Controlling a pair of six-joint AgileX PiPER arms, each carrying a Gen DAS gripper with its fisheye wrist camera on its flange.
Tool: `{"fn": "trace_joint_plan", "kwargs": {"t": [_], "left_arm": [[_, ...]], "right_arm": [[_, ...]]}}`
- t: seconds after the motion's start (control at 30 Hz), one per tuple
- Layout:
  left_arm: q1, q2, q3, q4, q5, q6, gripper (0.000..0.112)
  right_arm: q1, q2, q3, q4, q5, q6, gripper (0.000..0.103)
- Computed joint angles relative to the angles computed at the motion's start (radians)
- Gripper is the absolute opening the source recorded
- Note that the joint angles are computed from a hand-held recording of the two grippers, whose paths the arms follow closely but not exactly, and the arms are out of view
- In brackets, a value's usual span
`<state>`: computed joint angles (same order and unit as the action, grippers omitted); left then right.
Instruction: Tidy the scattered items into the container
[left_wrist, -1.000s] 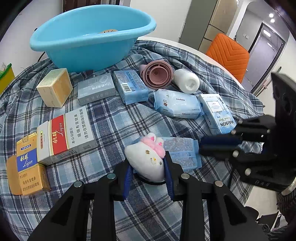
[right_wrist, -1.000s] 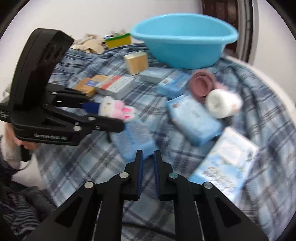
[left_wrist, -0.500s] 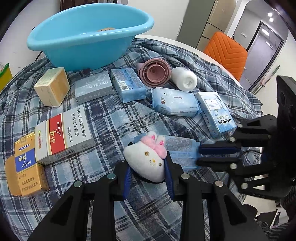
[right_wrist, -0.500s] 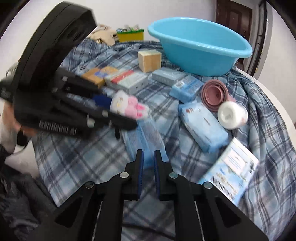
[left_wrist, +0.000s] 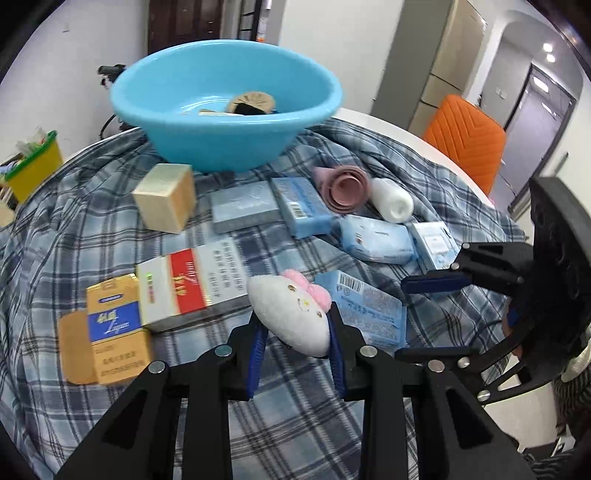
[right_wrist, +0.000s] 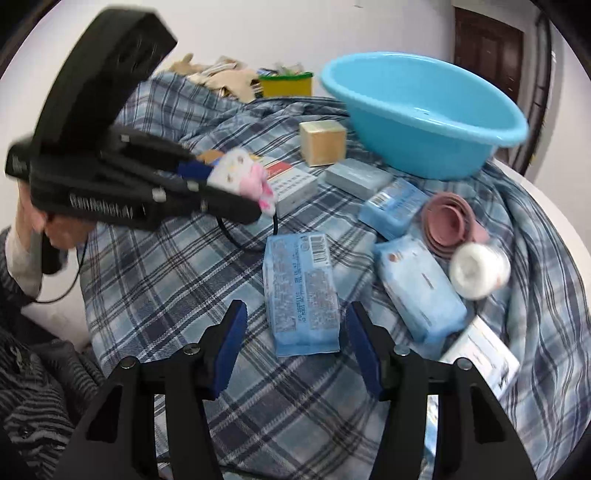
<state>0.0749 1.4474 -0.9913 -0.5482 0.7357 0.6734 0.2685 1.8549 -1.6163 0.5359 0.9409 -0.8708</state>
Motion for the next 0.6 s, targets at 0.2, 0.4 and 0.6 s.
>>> {"fn": "trace_joint_plan", "kwargs": {"t": [0.2, 0.4, 0.6], "left_arm": [[0.046, -0.015, 0.011, -0.026, 0.024, 0.039, 0.031], [0.08, -0.025, 0.019, -0.037, 0.033, 0.055, 0.031], [0.099, -0.016, 0.022, -0.05, 0.036, 0.068, 0.031]], "right_arm": [[0.036, 0.05, -0.057, -0.024, -0.033, 0.003, 0.064], [0.064, 0.099, -0.114, -0.067, -0.004, 0.0, 0.065], [0.071, 0.107, -0.103, -0.094, -0.017, 0.049, 0.04]]}}
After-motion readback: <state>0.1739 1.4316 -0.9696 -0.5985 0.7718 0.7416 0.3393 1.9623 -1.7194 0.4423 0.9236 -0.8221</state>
